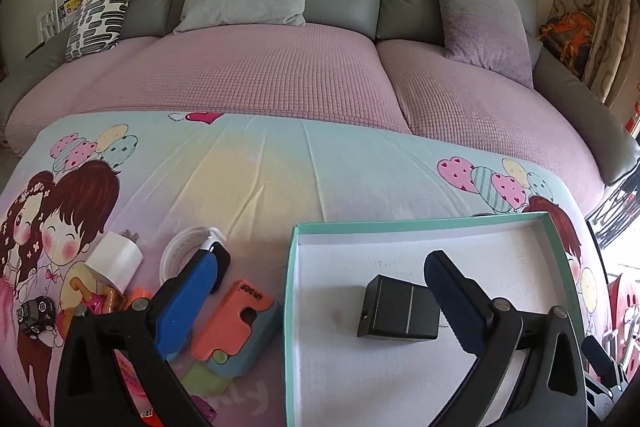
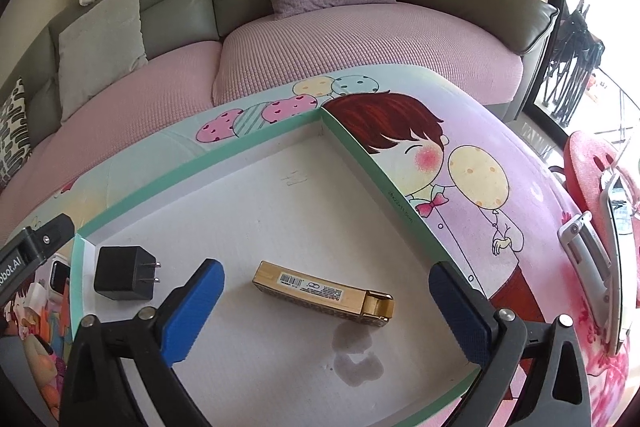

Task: Organize rigid objects
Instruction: 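Lower the gold harmonica box into the tray and open the right tool, then grasp the black toy car with the left tool while the right tool grasps the pink lighter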

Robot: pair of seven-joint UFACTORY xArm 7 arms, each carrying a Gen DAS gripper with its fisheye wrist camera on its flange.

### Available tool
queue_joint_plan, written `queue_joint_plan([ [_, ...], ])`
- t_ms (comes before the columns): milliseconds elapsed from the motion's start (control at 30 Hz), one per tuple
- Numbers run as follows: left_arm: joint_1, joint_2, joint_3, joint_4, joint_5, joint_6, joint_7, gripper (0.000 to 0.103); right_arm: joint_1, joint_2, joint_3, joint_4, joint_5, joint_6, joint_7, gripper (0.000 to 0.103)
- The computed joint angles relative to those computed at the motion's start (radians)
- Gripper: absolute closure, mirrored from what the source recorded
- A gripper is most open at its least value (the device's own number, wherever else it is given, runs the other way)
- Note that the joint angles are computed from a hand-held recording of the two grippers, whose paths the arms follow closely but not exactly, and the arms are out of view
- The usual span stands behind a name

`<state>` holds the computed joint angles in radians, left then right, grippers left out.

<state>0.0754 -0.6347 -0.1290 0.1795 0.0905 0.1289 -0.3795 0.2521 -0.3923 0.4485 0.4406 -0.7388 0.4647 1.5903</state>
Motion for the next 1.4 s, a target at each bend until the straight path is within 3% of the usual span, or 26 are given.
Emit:
queue_joint_plan([
  [167,0.037,-0.075,-0.003,-0.037,0.012,0.008,-0.009,0.000,0.022,0.010,-0.002,0.020,0.016,0.046,-0.020,0.000],
  [333,0.103,-0.231,-0.001,-0.096,0.043,0.069,0.015,0.000,0.031,-0.029,0.000,0.013,0.009,-0.003,-0.010,0.000],
  [600,0.161,-0.609,0.088,-0.188,0.045,0.287,0.106,0.000,-0.011,-0.066,0.088,0.041,-0.010,-0.092,0.020,0.000],
  [800,0.304,-0.801,0.178,-0.221,0.048,0.447,0.213,0.000,-0.064,-0.066,0.183,0.084,-0.082,-0.142,0.090,0.000],
  [867,0.352,-0.818,0.216,-0.223,0.038,0.465,0.256,0.000,-0.082,-0.047,0.219,0.110,-0.109,-0.138,0.099,0.000],
  [1000,0.446,-0.830,0.263,-0.221,0.024,0.503,0.341,0.000,-0.039,0.055,0.220,0.184,-0.153,-0.123,0.050,0.000],
  [1167,0.561,-0.766,0.307,-0.210,0.025,0.499,0.447,0.000,0.028,0.201,0.186,0.264,-0.233,-0.220,0.035,0.000],
  [1400,0.682,-0.645,0.368,-0.176,0.003,0.470,0.588,0.000,0.140,0.352,0.144,0.359,-0.259,-0.215,0.013,0.000],
])
